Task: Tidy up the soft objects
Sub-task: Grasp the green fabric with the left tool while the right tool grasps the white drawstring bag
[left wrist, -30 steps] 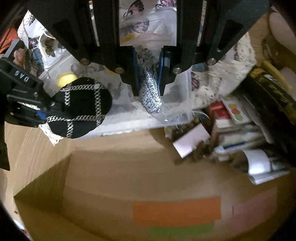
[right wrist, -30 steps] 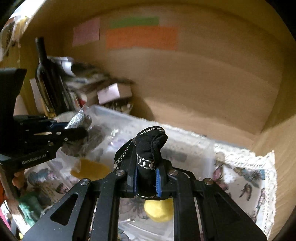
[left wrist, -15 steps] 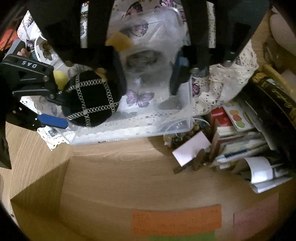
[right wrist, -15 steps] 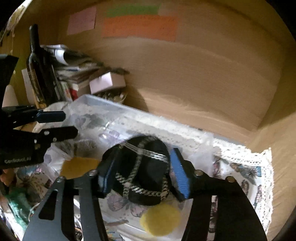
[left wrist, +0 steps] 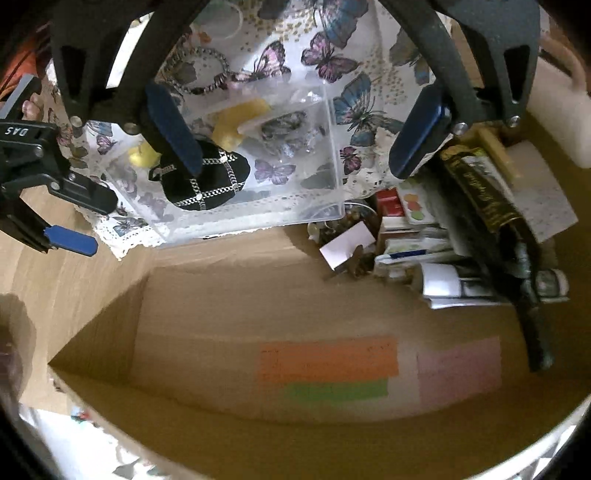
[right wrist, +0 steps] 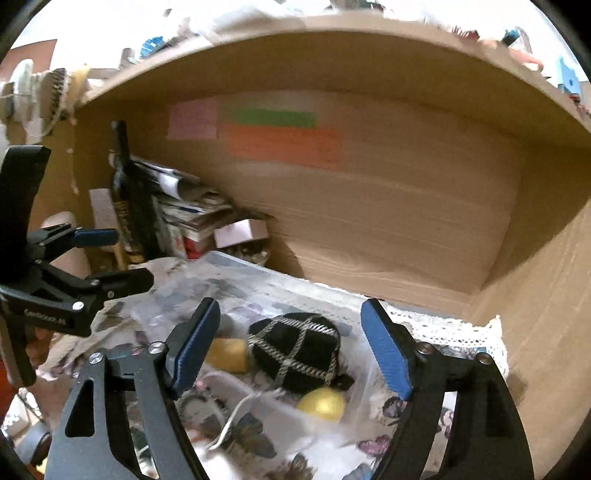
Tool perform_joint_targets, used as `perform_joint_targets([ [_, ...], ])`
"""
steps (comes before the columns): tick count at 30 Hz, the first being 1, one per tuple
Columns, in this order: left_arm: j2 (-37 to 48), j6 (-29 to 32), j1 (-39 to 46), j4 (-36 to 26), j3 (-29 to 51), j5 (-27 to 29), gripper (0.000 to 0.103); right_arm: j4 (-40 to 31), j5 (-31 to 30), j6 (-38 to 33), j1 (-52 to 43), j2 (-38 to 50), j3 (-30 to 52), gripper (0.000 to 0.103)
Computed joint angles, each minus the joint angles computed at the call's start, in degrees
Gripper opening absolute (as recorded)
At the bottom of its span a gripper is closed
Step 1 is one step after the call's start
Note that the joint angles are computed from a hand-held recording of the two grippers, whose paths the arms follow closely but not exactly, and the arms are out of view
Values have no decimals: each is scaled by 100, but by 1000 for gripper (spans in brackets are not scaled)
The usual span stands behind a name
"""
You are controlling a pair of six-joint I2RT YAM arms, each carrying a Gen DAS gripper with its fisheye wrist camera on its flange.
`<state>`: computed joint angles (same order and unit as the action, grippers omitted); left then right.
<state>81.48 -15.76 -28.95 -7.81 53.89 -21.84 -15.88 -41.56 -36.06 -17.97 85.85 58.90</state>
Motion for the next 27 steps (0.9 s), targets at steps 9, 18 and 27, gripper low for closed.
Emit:
perform_joint_targets([
  [9, -662, -573, -479, -285, -781, -349, 103, -380, -383, -461, -387, -608, -778, 78],
  [18, -650, -1255, -1083, -450, -1508, -546, 103, -781, -299, -931, -625, -397, -1324, 78],
  [27, -383, -1906, -1147, 36, -2172, -61, 103, -831, -46, -1256, -550, 17, -1633, 76],
])
